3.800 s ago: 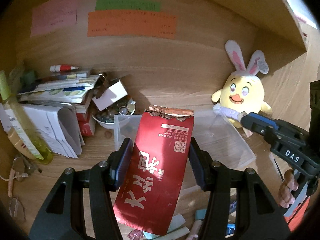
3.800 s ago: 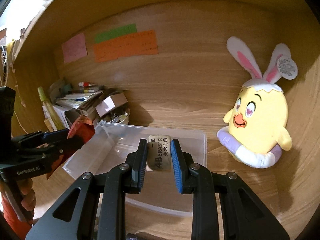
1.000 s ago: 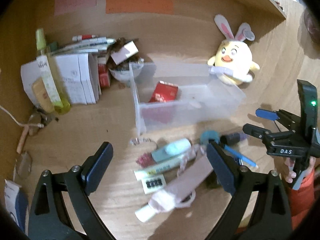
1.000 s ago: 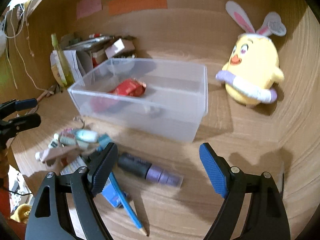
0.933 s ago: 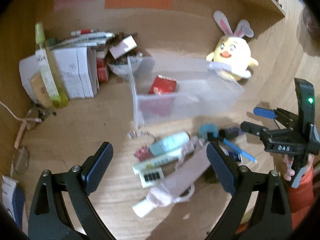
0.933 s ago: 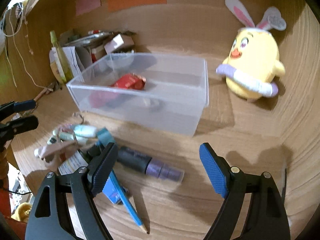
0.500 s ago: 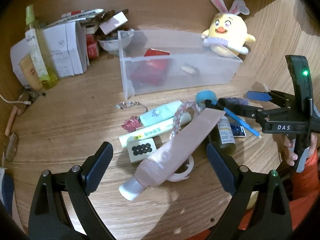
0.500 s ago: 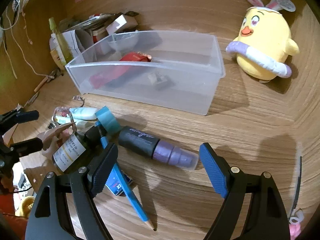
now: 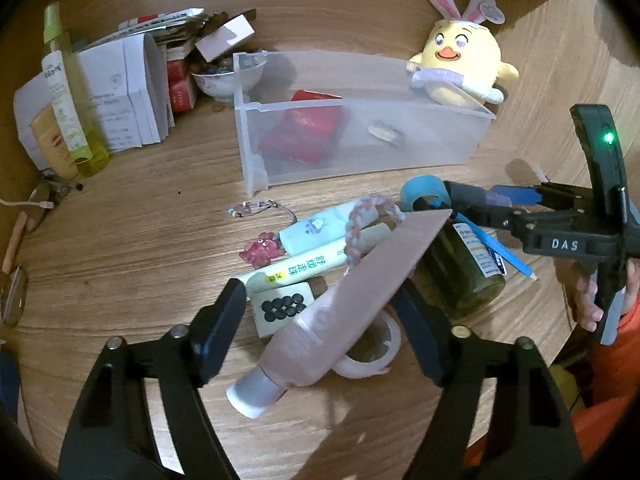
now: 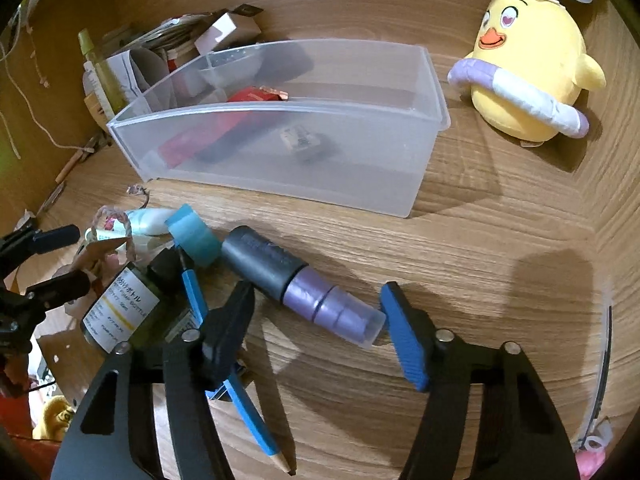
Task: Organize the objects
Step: 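Grasp the pink tube with the left gripper while the right gripper grasps the purple marker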
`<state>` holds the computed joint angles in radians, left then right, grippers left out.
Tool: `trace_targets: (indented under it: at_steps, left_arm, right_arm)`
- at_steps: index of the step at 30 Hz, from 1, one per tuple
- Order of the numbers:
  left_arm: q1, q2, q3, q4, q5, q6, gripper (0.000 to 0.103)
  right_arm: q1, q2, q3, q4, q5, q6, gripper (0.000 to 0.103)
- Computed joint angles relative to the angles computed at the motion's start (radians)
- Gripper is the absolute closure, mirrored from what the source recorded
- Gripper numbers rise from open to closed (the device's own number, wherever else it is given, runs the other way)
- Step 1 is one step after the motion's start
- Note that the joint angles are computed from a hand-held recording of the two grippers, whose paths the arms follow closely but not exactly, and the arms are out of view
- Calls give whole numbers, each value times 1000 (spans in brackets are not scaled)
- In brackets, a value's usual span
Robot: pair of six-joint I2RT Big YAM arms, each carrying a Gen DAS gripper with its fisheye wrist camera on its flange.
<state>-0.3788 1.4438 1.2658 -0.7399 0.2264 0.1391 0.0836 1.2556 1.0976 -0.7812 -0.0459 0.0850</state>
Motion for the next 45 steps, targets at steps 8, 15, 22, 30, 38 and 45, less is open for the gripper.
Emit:
trace_targets:
  at_steps: [8,15,22,30,38,45]
  left_arm:
    - [2,17,20,-5,14,22,57]
    - [6,22,28,2,9,29,69]
    - [17,29,39,19,-24,-12,87]
    - [45,-2,26,55,-24,-45,95]
    - [48,11,56,21,-34,-16,95]
    - [90,58,97,-27,-30,-63,60]
  right_arm:
    - [-9,-8,-3,-8,3,1,60]
    - [-18,-35,-19,-17,4,-13,61]
    - [-6,-6,17,-19,-28,-61,48]
    - [20,56,62,-12,2,-88,51]
    - [18,59,58,-10,-11,-86,79]
    - [-1,39,38,17,-25,-65,79]
